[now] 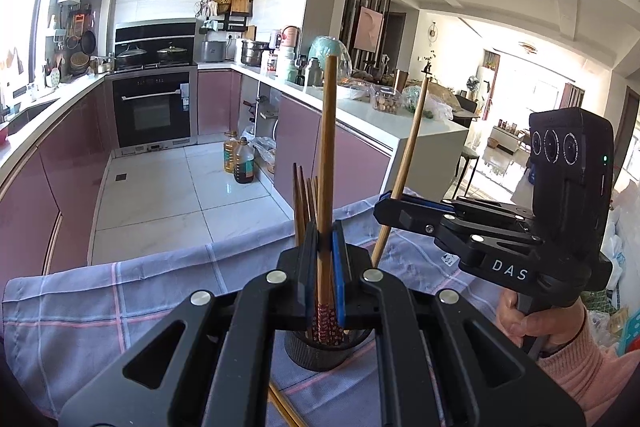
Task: Organize utensils
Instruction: 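Lower the chopstick into the mesh holder with the right tool while the left tool inserts its own, then open the right tool and withdraw while the left tool releases its chopstick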
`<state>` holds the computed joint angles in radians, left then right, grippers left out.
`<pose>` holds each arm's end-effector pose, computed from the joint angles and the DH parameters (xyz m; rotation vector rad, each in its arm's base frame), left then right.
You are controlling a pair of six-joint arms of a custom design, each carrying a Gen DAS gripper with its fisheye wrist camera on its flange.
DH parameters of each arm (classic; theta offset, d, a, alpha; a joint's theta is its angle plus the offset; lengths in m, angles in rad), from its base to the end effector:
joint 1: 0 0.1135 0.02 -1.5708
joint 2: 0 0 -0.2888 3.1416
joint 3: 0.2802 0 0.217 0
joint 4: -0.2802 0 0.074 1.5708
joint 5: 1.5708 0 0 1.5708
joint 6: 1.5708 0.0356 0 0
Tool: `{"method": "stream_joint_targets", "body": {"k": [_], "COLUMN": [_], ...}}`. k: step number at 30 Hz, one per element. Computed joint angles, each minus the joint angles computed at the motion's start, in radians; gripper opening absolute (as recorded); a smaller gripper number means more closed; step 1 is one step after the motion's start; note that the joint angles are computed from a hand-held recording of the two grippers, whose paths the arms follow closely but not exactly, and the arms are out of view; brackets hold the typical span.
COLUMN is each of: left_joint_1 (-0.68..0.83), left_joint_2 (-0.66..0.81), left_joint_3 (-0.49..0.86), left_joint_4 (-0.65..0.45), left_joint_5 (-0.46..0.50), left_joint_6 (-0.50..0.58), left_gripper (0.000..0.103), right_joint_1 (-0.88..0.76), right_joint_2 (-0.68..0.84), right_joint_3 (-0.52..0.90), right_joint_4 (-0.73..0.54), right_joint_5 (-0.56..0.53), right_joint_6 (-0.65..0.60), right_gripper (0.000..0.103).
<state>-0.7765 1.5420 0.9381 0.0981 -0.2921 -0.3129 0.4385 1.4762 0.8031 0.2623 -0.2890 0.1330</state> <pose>0.2297 -0.2113 0.2808 0.3004 2.0521 -0.3710 0.2604 0.1333 0.2747 -0.4961 1.9611 0.6531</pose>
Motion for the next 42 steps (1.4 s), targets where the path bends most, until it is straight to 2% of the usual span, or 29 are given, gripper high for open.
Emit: {"method": "stream_joint_targets", "body": {"k": [13, 21, 26, 29, 33, 36, 38, 42], "left_joint_1": [0.027, 0.075, 0.106, 0.113, 0.117, 0.109, 0.096, 0.062], "left_joint_2": [0.101, 0.182, 0.222, 0.224, 0.196, 0.157, 0.120, 0.033], "left_joint_3": [0.032, 0.140, 0.151, 0.127, 0.057, -0.022, -0.088, -0.228], "left_joint_4": [-0.089, -0.142, -0.121, -0.090, -0.029, 0.029, 0.078, 0.168], "left_joint_5": [0.083, 0.122, 0.150, 0.158, 0.157, 0.119, 0.074, -0.017], "left_joint_6": [0.007, 0.021, 0.006, 0.003, -0.017, -0.026, -0.021, -0.020], "left_gripper": [0.008, 0.008, 0.010, 0.021, 0.024, 0.026, 0.040, 0.047], "right_joint_1": [0.024, 0.026, 0.006, 0.004, 0.004, 0.012, 0.021, 0.048], "right_joint_2": [0.125, 0.182, 0.205, 0.191, 0.162, 0.130, 0.110, 0.056], "right_joint_3": [0.035, 0.076, 0.085, 0.066, 0.030, -0.016, -0.040, -0.104], "right_joint_4": [-0.075, -0.102, -0.093, -0.079, -0.053, -0.021, -0.008, 0.027], "right_joint_5": [0.004, 0.011, -0.010, -0.009, -0.020, -0.016, -0.011, -0.011], "right_joint_6": [-0.022, -0.001, 0.038, 0.052, 0.063, 0.070, 0.069, 0.069], "right_gripper": [0.006, 0.007, 0.008, 0.018, 0.030, 0.041, 0.043, 0.049]}}
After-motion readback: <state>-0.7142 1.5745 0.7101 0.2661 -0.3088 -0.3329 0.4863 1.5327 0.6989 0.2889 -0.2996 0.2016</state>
